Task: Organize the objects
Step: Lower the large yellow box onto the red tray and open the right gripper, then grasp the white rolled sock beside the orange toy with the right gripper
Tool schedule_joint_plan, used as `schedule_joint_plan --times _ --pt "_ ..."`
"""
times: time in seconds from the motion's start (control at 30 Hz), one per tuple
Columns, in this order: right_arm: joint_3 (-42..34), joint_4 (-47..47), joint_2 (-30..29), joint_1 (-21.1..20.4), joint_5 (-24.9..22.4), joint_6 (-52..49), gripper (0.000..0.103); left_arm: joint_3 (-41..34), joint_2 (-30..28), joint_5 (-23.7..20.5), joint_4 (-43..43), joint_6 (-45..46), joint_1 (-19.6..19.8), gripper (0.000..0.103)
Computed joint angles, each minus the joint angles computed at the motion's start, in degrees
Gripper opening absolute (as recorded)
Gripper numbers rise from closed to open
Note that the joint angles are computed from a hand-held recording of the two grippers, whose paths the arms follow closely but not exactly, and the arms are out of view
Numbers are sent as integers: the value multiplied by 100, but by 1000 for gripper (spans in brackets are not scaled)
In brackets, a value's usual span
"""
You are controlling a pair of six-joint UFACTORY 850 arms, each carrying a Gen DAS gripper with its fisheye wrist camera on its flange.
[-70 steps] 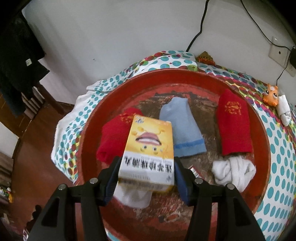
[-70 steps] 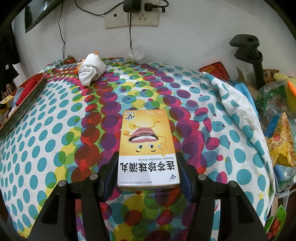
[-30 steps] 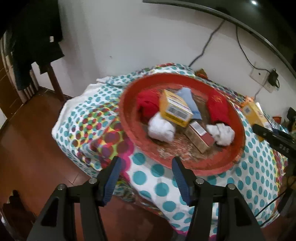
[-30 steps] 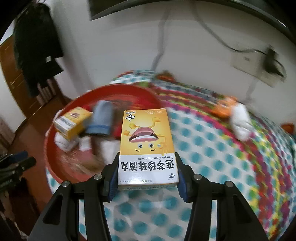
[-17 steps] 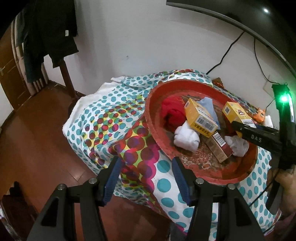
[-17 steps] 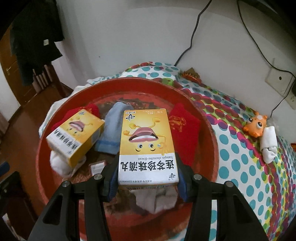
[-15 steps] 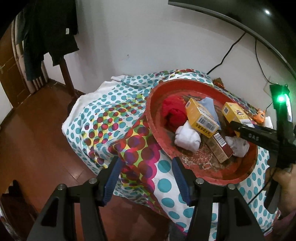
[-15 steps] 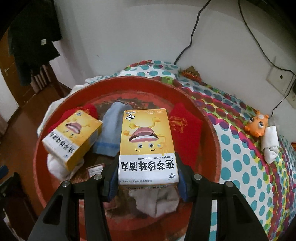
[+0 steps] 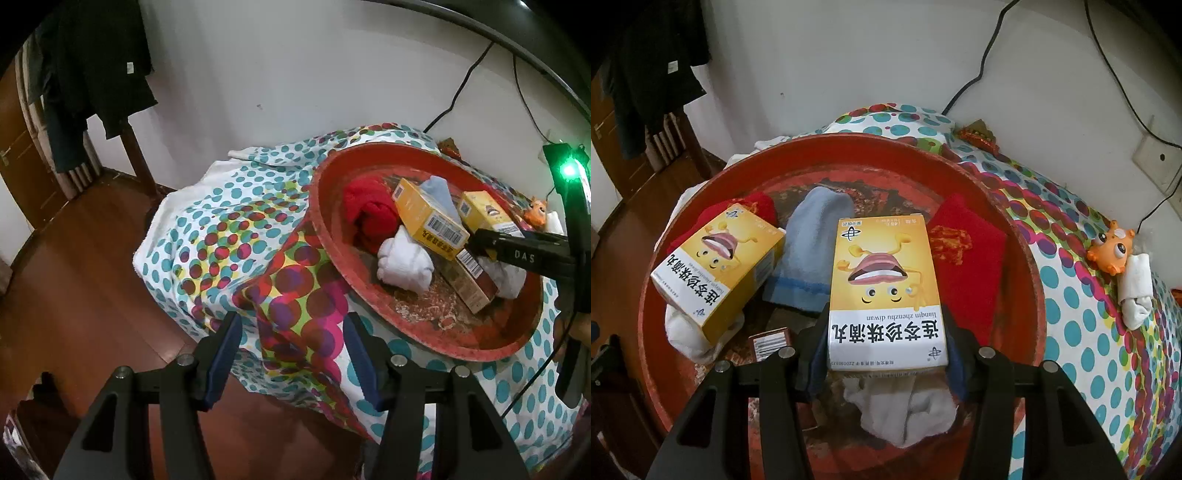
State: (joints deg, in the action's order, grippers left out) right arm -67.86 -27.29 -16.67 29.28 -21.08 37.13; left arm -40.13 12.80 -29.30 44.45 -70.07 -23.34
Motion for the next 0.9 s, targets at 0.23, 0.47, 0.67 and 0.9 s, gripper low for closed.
schedule_joint_plan --times 0.23,0.47,0.67,0.9 --pt "264 0 407 -21 184 4 75 -3 -26 -4 37 -42 -14 58" --pt "871 -92 1078 -422 429 -6 80 -29 -112 -11 -70 9 -54 58" --pt "1261 -20 1356 -1261 398 36 80 -64 -242 -478 635 -601 -289 58" --pt "1441 921 1386 -2319 768 -1035 80 -113 -404 -742 869 -790 -479 58"
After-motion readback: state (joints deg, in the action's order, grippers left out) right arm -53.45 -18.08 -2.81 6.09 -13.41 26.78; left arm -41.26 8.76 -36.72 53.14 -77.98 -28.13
